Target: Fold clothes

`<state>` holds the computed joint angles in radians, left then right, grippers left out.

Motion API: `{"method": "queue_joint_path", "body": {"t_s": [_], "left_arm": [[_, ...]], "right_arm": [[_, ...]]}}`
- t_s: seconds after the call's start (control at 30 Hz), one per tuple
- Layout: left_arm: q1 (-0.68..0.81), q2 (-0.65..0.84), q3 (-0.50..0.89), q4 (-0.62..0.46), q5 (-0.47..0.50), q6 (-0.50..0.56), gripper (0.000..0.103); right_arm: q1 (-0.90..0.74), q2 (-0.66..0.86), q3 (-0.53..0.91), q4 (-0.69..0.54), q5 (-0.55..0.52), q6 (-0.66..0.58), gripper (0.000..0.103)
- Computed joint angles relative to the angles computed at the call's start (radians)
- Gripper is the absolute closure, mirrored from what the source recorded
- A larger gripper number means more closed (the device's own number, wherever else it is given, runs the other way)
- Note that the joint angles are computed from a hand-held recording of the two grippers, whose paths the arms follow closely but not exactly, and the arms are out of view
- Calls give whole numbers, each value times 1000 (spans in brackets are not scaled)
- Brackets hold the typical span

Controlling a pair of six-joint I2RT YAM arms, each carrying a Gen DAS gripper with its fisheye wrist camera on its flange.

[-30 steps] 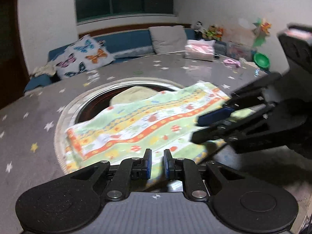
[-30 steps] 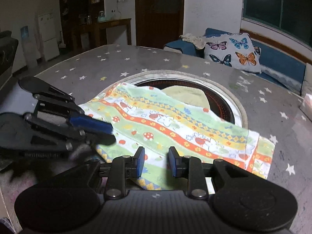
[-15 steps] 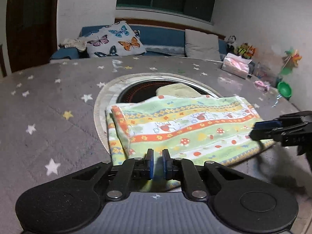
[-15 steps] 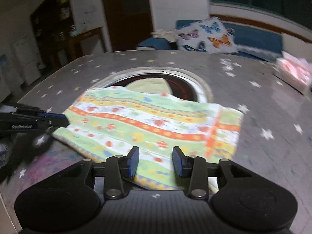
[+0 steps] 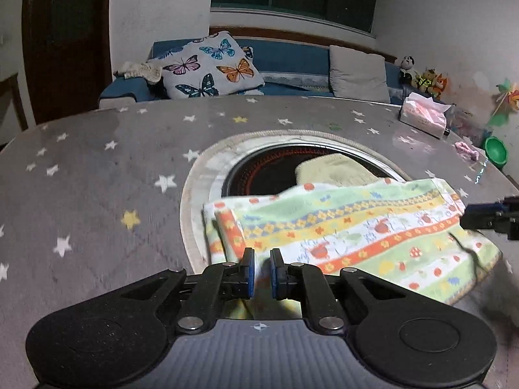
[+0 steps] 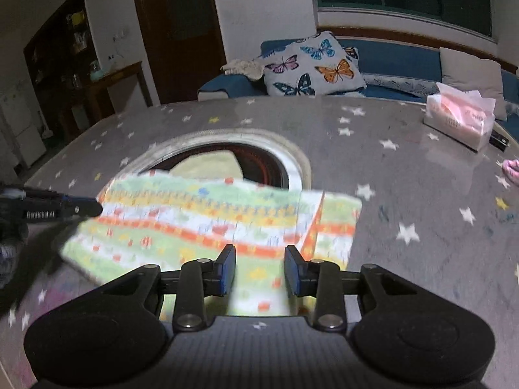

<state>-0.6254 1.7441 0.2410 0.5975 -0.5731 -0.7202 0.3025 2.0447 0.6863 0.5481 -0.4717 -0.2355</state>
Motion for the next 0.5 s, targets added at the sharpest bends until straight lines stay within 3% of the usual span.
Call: {"method": "queue_joint_path", "body": {"t_s": [0.27, 0.33, 0.5], "left_arm": [[136, 93, 55, 51, 62, 121, 91], [134, 63, 69, 5, 53, 118, 91], [118, 58, 122, 39, 99, 173, 91]], "right_arm": [[37, 134, 176, -32, 76, 48, 73], [29, 135, 184, -38, 72, 57, 74], [40, 134, 216, -60, 58, 70, 73]]}}
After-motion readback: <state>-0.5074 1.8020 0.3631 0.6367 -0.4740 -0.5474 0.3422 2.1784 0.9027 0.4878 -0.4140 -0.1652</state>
